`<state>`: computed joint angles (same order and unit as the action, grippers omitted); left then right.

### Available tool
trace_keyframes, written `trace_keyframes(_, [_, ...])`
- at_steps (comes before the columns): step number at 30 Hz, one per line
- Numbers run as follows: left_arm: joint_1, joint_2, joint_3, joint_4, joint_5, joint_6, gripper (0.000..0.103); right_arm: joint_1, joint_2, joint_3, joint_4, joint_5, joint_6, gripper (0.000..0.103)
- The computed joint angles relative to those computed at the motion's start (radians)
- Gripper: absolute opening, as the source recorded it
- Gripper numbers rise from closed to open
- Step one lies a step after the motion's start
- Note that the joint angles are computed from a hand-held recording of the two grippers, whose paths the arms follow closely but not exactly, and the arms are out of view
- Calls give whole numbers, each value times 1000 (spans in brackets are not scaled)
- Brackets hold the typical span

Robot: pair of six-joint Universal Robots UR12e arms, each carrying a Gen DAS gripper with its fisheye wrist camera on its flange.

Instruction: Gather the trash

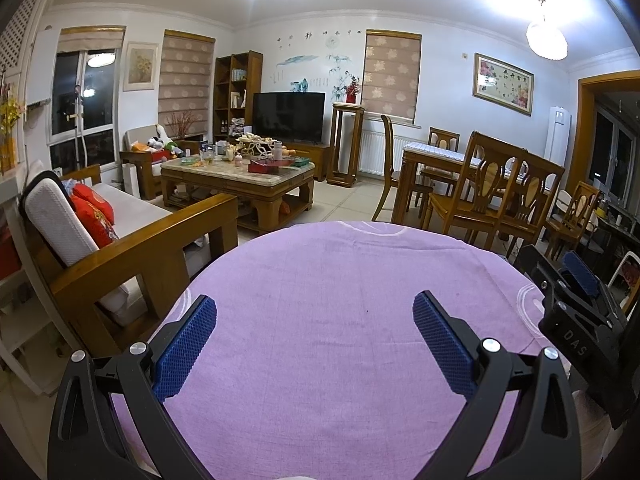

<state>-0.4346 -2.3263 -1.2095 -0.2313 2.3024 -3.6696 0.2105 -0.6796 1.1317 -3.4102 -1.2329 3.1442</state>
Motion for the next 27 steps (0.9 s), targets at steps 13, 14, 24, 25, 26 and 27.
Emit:
trace_keyframes(13, [3,6,-11,2,-7,1,98,0,0,-1,2,0,1,98])
trace_keyframes(14, [4,5,-12,4,-8,3,98,0,0,-1,2,0,2,98])
trace_keyframes(24, [6,2,-29,53,-10,35,98,0,-1,-2,5,0,2,98])
trace_keyframes(25, [6,4,-33,52,-8,31,98,0,-1,-2,5,0,2,98])
trace_keyframes(26, [8,5,-32,44,-11,27,98,0,-1,-2,6,0,2,98])
trace_keyframes(27, [10,7,-33,37,-17,20,98,0,-1,-2,6,0,2,98])
